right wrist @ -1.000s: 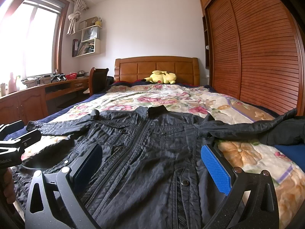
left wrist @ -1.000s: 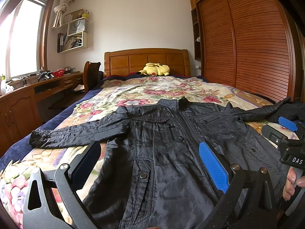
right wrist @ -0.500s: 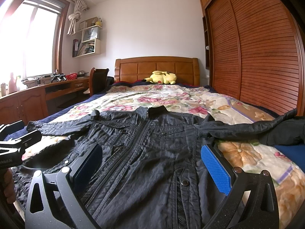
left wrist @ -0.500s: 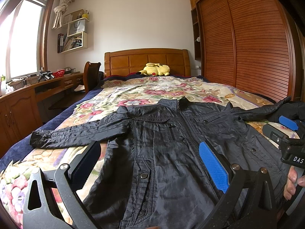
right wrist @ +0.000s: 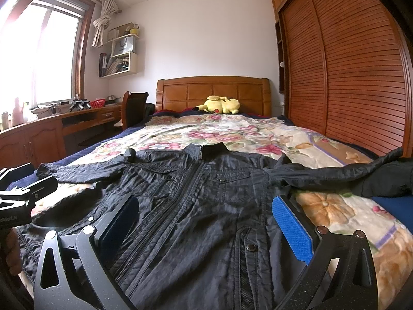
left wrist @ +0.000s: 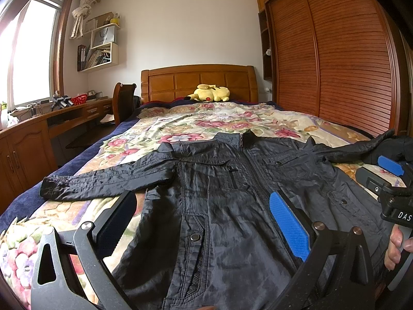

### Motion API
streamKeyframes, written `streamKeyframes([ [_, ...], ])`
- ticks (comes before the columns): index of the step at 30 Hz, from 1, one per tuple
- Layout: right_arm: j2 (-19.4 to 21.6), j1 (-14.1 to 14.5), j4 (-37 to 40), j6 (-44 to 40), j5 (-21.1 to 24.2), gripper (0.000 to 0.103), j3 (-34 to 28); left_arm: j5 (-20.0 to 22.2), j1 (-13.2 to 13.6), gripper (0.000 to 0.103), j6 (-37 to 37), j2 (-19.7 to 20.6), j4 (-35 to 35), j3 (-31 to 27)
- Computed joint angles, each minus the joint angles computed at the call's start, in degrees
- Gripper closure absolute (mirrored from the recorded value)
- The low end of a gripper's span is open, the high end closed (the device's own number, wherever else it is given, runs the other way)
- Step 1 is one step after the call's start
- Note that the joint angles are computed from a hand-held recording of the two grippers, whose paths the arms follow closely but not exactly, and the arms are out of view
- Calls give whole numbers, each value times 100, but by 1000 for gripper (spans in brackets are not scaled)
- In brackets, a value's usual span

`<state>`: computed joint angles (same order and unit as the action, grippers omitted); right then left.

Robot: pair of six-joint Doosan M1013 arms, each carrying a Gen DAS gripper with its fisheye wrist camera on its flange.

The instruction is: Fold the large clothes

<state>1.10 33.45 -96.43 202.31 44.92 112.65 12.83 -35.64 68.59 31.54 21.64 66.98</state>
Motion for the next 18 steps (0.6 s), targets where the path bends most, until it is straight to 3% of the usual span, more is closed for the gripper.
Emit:
streamKeyframes([
  [10,41,-64,61,-101,-315,0,-77,219,38,0,131,74,-27,-83],
  [18,89,-196,80,-205,-917,0,-175,442,127,0,8,125,157,-162],
])
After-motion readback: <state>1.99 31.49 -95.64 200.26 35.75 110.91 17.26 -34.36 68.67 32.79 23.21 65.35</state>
